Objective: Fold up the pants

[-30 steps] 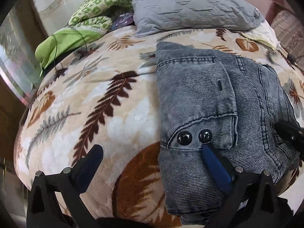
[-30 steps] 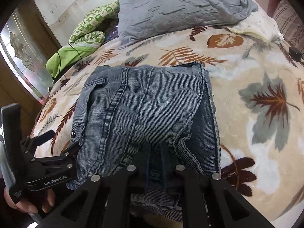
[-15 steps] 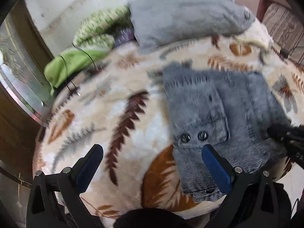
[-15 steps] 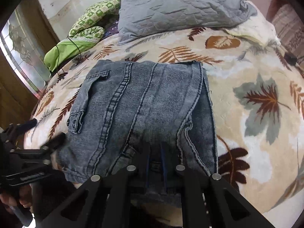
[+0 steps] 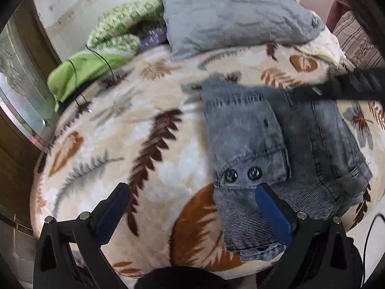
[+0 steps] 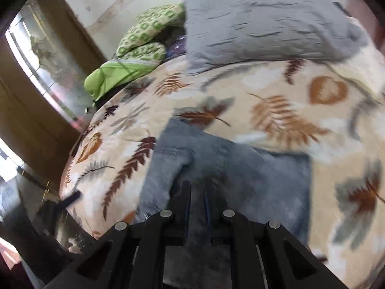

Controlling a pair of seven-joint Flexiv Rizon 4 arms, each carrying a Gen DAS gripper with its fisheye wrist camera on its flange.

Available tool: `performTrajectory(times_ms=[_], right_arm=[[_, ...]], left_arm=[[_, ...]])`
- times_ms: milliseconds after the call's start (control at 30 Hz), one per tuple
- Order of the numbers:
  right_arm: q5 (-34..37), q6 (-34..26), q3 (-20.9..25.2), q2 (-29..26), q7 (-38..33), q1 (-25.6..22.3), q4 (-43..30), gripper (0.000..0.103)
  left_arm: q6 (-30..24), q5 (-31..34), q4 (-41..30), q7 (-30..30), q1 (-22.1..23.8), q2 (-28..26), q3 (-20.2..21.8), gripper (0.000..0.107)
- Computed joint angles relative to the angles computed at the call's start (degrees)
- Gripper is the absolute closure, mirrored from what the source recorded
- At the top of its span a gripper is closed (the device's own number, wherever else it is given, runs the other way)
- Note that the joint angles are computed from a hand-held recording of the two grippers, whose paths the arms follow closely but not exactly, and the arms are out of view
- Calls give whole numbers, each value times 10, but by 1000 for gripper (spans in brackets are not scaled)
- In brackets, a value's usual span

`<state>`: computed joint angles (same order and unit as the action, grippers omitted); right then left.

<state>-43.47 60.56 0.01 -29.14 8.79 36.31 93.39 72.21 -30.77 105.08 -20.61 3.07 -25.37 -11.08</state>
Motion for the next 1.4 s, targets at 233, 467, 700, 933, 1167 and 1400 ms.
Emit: performTrajectory(times_ms=[233,467,700,933,1167,1400], right_arm=[[94,-5,12,-85,-94,-35,-105,90],[193,-75,27,-151,-196,-50,-195,90],[145,-37,-35,-103,-132,-2,-125,90],[0,-11,-72,7,28,32,43,90],[-185,117,-107,38,257,29,147,90],[-216,64,-47,86,301,4,189,90]], left_arm=[[-38,23,-8,-6,-1,-15,10,4],[-88,32,-30,-19,-3,-31,23,4],[-172,46,-72,-52,-2,-33,41,4],[-132,-44,-68,-11,13,-12,9,4],[-130,93,-84,-51,-42,-47,63,4],[-101,53,-62,-41,-11,-23,28,4]])
